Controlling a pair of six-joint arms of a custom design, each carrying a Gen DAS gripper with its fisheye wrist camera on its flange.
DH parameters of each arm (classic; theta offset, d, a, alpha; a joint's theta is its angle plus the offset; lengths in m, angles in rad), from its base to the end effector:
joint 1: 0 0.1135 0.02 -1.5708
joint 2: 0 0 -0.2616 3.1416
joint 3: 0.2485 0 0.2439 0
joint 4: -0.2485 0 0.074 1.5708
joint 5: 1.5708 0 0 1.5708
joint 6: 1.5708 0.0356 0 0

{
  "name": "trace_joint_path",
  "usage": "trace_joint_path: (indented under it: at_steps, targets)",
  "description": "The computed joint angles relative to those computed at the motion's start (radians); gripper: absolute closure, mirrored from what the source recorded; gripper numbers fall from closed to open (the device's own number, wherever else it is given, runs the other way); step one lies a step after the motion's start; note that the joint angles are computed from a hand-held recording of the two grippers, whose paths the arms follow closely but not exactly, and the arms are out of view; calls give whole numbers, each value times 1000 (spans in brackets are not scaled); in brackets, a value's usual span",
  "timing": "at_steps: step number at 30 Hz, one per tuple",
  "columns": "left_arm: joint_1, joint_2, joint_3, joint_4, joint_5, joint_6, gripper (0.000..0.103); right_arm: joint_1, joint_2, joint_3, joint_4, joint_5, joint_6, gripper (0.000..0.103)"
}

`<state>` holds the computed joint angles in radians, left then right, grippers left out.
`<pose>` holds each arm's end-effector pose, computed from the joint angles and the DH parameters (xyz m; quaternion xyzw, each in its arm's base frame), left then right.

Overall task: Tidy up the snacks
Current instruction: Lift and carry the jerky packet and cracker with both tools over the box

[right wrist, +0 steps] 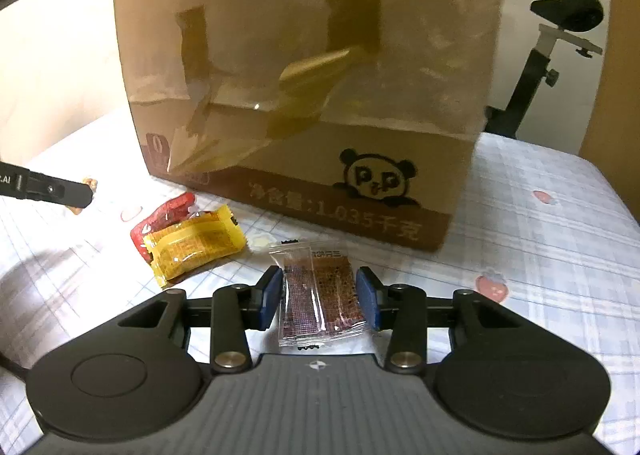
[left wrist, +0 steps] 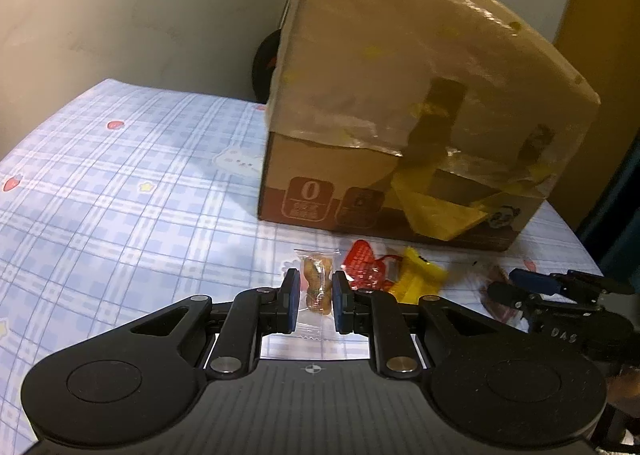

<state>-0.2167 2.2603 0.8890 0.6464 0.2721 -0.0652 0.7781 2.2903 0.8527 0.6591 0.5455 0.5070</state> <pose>0.3623 -0.0896 0.0237 0.1239 0.8967 -0.1796 0.3853 0.2677 0.2379 0.0106 -0.0171 0.8943 0.0237 0.4464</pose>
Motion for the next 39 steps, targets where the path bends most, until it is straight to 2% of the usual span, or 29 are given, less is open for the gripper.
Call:
trace_joint_path:
  at_steps: [6,13,21,27,30,32,35,39]
  targets:
    - [-19,-66,-62,29,4,16,85,21,-80,-111,60,51,38,60]
    - [-24,-155,-108,67,42,34,85,63,-204,-202,108,114,-6,60]
    - [-24,-304,-109,58,116,-18,85,88,-398,-275,221,155,-160,60]
    - [-53,-363,-23,5,141,1,85,31,-502,-248,236,116,-281,60]
    - [-78,-336,88,-66,132,10,85,-23,-533,-182,154,75,-302,60]
    - [-97,-299,176,-114,109,25,85,-66,-529,-94,40,47,-301,60]
    - [-125,-205,377,-264,80,34,85,-142,-501,52,-163,-22,-229,60]
    - [-156,-79,606,-429,-15,39,85,-196,-388,264,-363,-35,-207,60]
